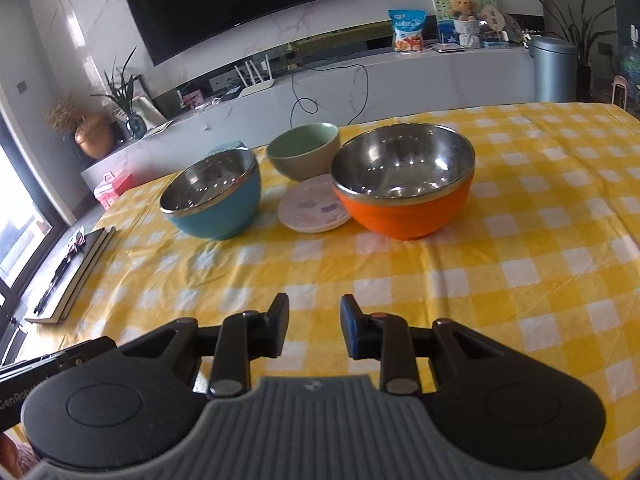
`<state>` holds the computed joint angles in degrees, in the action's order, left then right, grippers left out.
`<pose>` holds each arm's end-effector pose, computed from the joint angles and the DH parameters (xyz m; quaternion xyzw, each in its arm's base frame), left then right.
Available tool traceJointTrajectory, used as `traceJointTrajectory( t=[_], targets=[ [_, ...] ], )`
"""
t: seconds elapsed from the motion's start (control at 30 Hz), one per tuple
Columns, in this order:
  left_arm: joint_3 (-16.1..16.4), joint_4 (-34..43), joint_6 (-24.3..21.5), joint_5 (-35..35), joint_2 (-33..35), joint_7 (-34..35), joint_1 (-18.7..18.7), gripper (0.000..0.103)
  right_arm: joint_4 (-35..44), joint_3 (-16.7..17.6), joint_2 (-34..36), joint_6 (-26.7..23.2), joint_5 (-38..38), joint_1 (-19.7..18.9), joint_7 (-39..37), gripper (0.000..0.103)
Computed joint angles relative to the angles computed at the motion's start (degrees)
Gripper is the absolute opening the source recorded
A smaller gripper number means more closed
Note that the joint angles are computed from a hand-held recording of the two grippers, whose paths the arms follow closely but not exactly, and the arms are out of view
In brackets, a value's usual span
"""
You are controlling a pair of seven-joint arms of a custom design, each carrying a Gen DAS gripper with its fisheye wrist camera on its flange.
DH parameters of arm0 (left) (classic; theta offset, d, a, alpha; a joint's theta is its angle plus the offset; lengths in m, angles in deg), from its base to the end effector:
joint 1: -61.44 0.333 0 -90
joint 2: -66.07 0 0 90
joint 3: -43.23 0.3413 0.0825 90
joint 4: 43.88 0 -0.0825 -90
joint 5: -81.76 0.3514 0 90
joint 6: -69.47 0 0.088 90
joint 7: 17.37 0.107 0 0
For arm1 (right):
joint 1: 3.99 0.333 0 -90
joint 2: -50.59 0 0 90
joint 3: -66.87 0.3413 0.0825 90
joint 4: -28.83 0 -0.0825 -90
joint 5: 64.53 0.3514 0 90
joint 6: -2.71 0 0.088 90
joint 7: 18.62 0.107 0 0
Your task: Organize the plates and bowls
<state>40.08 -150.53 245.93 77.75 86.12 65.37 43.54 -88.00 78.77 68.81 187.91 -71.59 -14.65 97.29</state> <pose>0.6234 -0.2285 0.4796 -0.5878 0.6908 -0.3735 0.1945 0.6289 0.0121 0.4440 -0.5207 0.7390 -0.2179 0.3679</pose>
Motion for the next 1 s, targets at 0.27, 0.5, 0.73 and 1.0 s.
traceJointTrajectory(
  t=[0.27,0.5,0.73,1.0],
  targets=[
    [-7.62,11.99,-4.01,-6.95,8.45,4.42,4.34,0.021,7.62,1.38,5.67,-2.84,1.76,-1.57,-0.40,0.028],
    [-7.88,24.45,-8.38,-8.16,16.59,4.77,3.01,0.028,14.59,-1.65,10.18,-6.00,3.75,1.35,-1.26,0.028],
    [-6.48,36.77,-14.07,-6.88,24.32,3.43,1.16,0.029,20.67,-2.37,14.36,-9.14,6.72,2.06,-0.06,0.027],
    [-6.14,53.26,-22.07,-5.21,33.96,1.71,-0.10,0.029,23.27,-3.09,16.46,-11.10,8.84,2.70,0.42,0.028]
  ],
)
